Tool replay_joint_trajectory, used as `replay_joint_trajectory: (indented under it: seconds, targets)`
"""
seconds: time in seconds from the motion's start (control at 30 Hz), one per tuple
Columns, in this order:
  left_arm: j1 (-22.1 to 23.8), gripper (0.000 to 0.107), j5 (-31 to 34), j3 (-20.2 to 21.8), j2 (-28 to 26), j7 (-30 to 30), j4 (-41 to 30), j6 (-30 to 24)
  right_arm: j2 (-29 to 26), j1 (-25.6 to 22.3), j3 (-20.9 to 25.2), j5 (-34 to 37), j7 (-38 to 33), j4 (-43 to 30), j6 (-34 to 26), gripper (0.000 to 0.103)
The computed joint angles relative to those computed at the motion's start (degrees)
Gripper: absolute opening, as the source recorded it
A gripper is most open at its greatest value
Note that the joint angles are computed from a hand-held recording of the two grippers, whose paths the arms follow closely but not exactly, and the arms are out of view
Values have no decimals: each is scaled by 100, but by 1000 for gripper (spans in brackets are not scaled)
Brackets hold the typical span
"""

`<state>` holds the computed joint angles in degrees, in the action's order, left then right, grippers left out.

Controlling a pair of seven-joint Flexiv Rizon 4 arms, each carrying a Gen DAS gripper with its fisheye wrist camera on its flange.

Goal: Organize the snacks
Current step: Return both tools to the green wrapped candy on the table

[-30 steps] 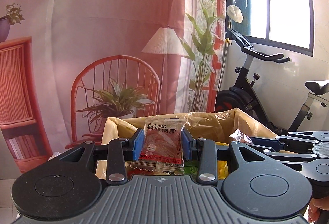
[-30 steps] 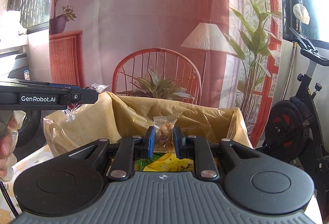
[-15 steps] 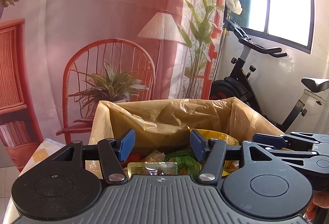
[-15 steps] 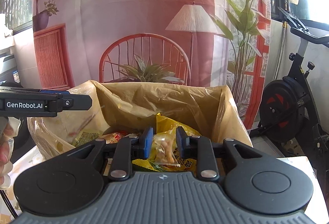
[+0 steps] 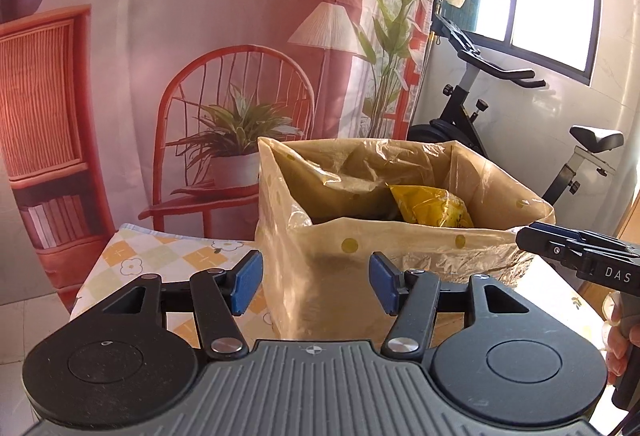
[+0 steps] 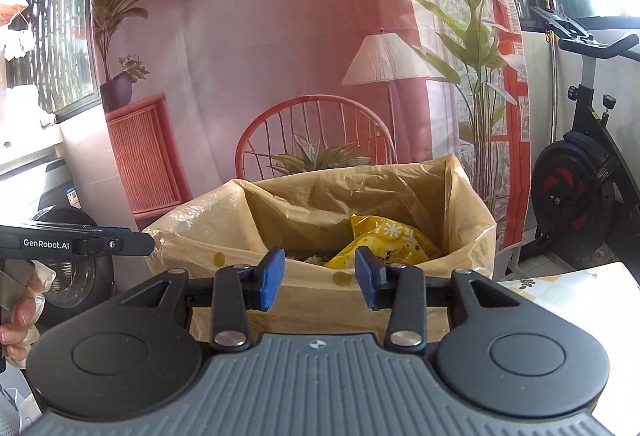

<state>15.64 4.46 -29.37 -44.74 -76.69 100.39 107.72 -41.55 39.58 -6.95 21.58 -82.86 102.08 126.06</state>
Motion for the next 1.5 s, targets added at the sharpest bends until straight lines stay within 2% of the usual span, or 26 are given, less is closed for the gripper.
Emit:
replay_joint_trajectory:
  seconds: [0.07, 0.17, 0.27, 0.4, 0.57, 0.63, 0.77, 0.97, 1.03, 1.1, 1.27, 1.33, 1.43, 1.5]
  targets:
    - [130, 61, 76, -33, 28, -7, 172, 50, -16, 103, 37, 206, 47, 45, 158, 45]
    - [-3, 61, 66, 246, 41, 16, 297, 62, -66, 183, 180, 413, 132, 73, 348, 45]
    - [54, 61, 39, 233, -75, 4, 418, -34, -138, 323, 242, 518, 101, 106, 348, 45]
    - [175, 60, 78, 95, -280, 132, 485, -136, -280, 473, 231, 328, 43, 128, -108, 45]
    - [62, 60, -76, 207, -440, 286, 415, -266, -488, 420, 222, -231, 394, 32, -796, 46]
    - [-8, 60, -179, 286, -487, 324, 353, -310, -595, 323, 271, -605, 533, -79, -1124, 53]
    - [-145, 60, -310, 427, -567, 362, 299, -280, -861, 443, 17, -1025, 862, -430, -1721, 79]
    - [-324, 60, -463, 560, -737, 377, 102, -290, -1151, 344, -10, -1760, 1291, -845, -2389, 79]
    - [-378, 60, -507, 606, -774, 389, 42, -333, -1161, 502, -251, -1909, 1478, -797, -2698, 79]
    - [-386, 60, -523, 596, -833, 446, -31, -413, -1151, 475, -241, -1982, 1595, -638, -2492, 79]
    - [-283, 60, -588, 369, -1072, 651, -203, -651, -1037, 638, -577, -2047, 1963, -116, -2138, 76]
    - [-234, 60, -655, 230, -1190, 721, -264, -773, -1000, 811, -836, -2024, 2014, 89, -2056, 69]
    - [-234, 60, -799, 100, -1323, 820, -337, -955, -977, 686, -720, -2164, 1900, 192, -1849, 64]
    - [-274, 60, -907, 67, -1383, 849, -373, -1000, -981, 558, -585, -2251, 1775, 201, -1732, 57]
